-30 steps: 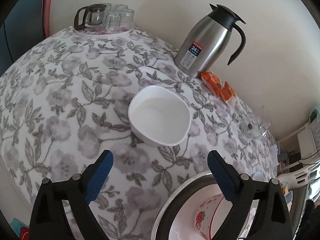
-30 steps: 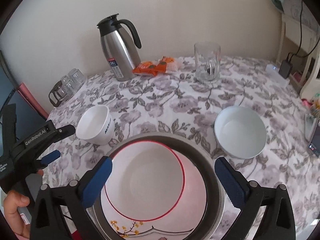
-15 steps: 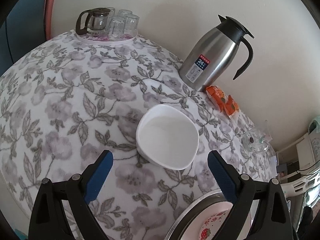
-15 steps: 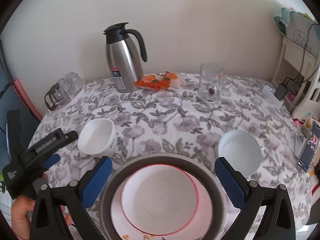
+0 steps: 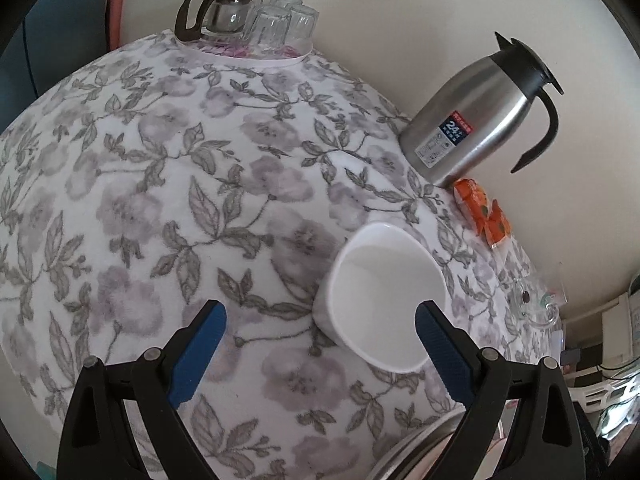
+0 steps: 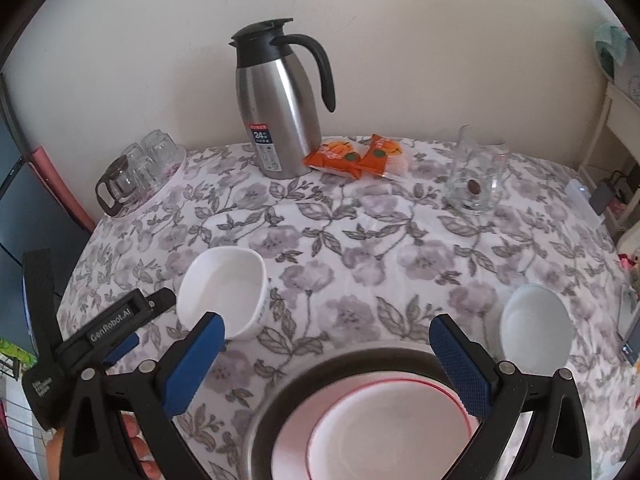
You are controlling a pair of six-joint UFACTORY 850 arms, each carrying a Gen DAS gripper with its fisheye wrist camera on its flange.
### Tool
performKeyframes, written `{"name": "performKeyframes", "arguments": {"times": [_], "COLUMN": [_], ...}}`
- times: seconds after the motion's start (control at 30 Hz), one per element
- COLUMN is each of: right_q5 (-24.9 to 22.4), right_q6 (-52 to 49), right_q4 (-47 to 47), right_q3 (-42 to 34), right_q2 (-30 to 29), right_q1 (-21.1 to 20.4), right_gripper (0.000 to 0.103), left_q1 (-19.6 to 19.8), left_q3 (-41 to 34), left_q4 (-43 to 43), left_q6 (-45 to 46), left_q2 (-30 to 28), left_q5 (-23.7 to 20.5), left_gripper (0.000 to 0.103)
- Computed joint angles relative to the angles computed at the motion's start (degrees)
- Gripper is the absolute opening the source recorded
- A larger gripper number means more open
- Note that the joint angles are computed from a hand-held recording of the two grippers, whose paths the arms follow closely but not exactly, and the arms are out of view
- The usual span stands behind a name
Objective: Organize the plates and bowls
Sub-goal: 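Move both grippers to the rim of the white square bowl, then close both grippers on the white square bowl rim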
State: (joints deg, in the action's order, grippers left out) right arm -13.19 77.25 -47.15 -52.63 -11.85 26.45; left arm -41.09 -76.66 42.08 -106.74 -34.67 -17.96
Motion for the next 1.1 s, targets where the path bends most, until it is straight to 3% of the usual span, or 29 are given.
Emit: {"name": "performKeyframes", "arguments": {"times": [0.23, 0.3, 0.43, 0.5, 0.6, 0.87, 1.1], "right_q5": [1.08, 0.29, 0.23, 0.12, -0.09, -2.23, -2.68], "right_q6": [-15.13, -19.29, -29.46, -32.49, -39.18, -43.44, -46.68], "right_q4": [15.50, 19.70, 30.19, 33.67, 40.60, 43.62, 45.76], "right_q3": [-5.34, -7.10, -9.56, -10.50, -11.84, -15.49, -17.30], "right_q2": [-6.01, -8.17, -11.68, -13.08, -15.09, -19.67, -21.29], "right_q1": [-0.34, -0.15, -0.31, -0.48, -0.65, 0.14, 0.63], "right_gripper": [0.100, 0.091, 0.077, 0.065, 0.057, 0.035, 0.014], "left_q1": [1.54, 1.96, 2.61, 2.84, 3.32, 3.68, 3.68], "left_q3": [-0.84, -1.17, -1.59, -1.92, -2.03, -3.21, -3.82], "left_q4": [-3.29, -4.86, -6.11, -6.28, -5.01, -3.05, -1.65], "left_q6": [2.79, 4.10, 5.55, 6.01, 5.08, 5.99, 6.84], "left_q2": [-2.06, -2.73, -3.75, -4.23, -4.86, -6.36, -6.80], "left_q5": [2.85, 3.41, 4.85, 5.14, 6.50, 8.22, 8.71], "left_gripper": [0.095, 0.095, 0.078, 0.075, 0.062, 0.036, 0.024]}}
